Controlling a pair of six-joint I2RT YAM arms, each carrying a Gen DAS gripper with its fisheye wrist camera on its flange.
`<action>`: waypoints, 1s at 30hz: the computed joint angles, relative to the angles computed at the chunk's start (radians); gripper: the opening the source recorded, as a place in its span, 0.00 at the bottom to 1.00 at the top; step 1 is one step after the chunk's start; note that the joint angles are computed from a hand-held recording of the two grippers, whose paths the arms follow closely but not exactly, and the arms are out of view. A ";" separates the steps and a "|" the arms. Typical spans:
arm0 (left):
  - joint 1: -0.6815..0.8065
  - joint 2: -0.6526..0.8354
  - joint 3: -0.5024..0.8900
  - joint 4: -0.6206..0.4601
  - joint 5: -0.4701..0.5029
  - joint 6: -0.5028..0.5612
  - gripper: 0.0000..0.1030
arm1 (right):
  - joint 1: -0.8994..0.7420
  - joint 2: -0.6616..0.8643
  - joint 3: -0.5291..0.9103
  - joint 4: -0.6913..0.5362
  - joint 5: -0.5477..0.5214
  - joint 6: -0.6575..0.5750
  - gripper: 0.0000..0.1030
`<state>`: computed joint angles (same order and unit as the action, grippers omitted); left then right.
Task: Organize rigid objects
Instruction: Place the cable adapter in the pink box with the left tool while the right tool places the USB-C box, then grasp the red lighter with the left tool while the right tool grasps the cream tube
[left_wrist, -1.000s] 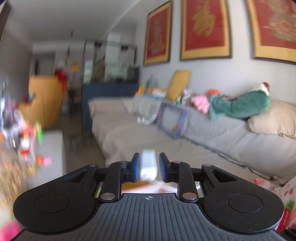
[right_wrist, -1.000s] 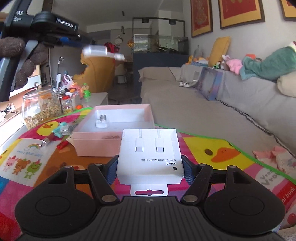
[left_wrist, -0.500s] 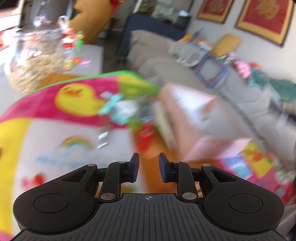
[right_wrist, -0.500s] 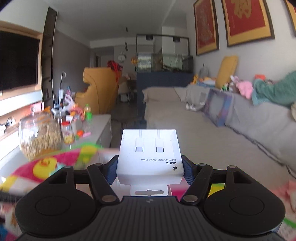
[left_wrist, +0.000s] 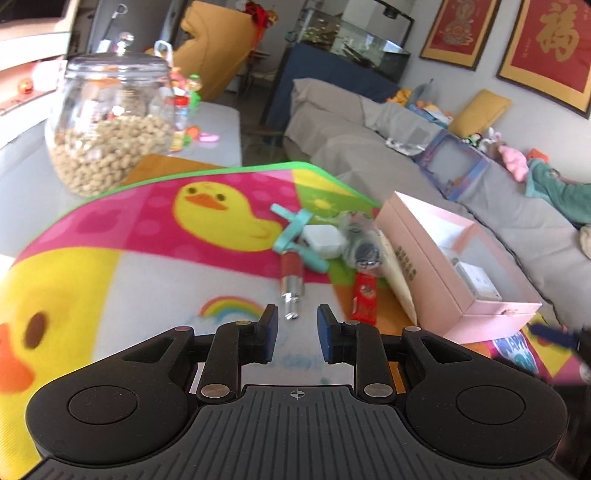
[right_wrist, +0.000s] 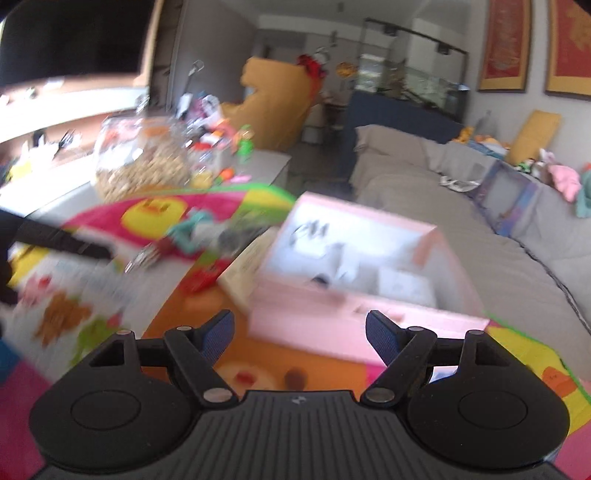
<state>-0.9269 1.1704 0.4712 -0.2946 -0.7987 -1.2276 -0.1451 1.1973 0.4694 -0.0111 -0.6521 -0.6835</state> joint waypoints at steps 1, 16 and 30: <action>0.032 0.022 0.007 0.032 0.024 0.035 0.25 | 0.005 -0.020 -0.020 -0.016 0.006 -0.024 0.76; 0.246 0.445 0.330 0.174 0.267 0.451 0.27 | 0.031 0.020 -0.077 -0.030 -0.002 -0.108 0.76; 0.151 0.389 0.223 0.204 0.193 0.363 0.26 | 0.023 0.049 -0.052 -0.070 -0.006 -0.094 0.75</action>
